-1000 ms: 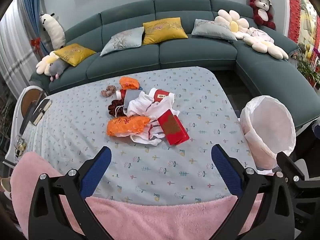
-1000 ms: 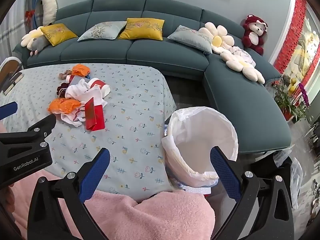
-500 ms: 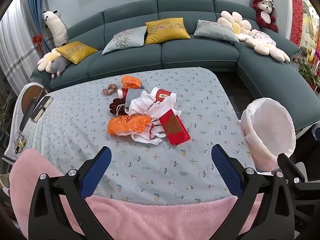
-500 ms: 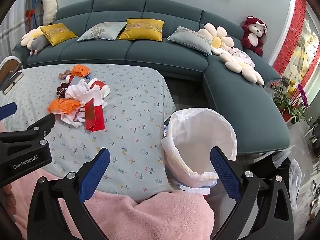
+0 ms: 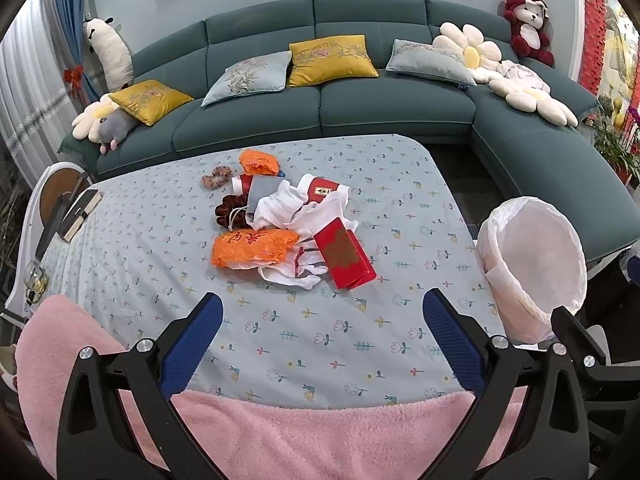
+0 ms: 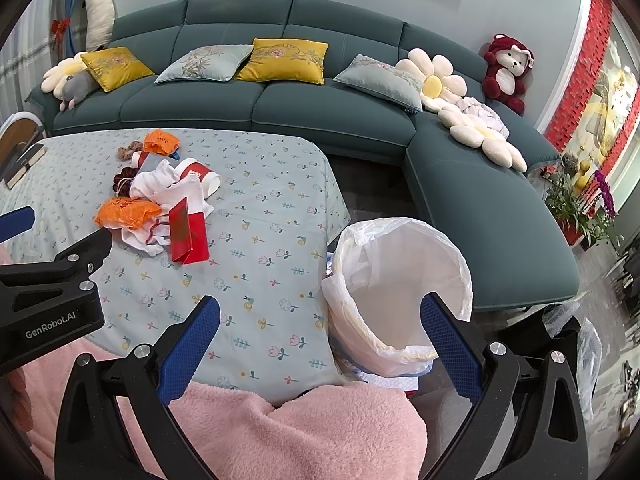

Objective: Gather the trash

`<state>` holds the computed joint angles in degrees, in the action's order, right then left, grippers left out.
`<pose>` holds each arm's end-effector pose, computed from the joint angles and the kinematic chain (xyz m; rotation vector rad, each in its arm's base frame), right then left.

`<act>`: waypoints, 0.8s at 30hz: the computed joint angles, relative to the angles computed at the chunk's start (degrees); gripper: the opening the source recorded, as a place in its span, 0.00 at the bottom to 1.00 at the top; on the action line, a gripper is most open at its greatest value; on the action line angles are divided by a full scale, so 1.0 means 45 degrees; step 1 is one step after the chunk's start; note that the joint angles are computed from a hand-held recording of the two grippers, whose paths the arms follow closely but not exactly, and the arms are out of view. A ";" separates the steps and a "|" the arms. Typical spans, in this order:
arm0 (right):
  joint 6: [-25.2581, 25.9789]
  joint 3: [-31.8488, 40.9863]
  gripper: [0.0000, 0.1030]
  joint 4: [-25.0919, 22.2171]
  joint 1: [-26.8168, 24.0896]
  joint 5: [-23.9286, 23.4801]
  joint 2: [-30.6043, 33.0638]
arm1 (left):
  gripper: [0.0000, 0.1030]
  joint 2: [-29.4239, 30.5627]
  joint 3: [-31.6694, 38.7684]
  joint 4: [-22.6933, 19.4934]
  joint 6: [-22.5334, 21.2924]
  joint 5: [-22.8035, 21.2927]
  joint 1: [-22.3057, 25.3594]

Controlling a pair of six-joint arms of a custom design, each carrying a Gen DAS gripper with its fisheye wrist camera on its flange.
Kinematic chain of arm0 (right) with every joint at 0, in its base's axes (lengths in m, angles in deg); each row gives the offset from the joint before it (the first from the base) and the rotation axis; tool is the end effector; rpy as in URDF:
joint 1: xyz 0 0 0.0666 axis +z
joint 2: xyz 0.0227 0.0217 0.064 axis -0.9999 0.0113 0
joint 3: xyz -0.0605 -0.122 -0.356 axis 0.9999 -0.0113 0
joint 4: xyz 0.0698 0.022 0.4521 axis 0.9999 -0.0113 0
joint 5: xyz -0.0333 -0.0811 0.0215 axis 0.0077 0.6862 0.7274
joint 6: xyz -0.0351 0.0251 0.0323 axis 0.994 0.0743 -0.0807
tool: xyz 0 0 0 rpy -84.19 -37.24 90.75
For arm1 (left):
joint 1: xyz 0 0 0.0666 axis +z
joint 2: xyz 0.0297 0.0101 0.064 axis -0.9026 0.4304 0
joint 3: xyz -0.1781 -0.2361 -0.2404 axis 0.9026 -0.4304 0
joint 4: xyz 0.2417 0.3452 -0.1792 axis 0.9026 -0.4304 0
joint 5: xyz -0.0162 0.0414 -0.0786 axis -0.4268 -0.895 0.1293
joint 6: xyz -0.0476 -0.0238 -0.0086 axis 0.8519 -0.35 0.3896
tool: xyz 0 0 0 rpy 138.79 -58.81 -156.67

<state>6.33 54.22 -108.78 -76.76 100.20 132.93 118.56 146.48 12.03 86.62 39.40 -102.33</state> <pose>0.3545 0.0680 0.4452 -0.0711 2.4190 -0.2388 0.3708 -0.2677 0.4472 0.0684 2.4189 0.1252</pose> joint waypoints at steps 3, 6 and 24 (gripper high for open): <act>-0.0021 0.0021 0.93 0.0001 0.0010 0.0020 0.0006 | 0.93 -0.0007 -0.0026 0.0053 -0.0052 -0.0023 -0.0041; -0.0027 0.0022 0.93 0.0012 0.0013 0.0037 -0.0022 | 0.93 -0.0012 -0.0029 0.0042 -0.0028 -0.0006 -0.0055; -0.0005 0.0088 0.93 -0.0006 -0.0025 0.0075 -0.0088 | 0.93 -0.0034 0.0023 -0.0035 0.0030 -0.0013 -0.0055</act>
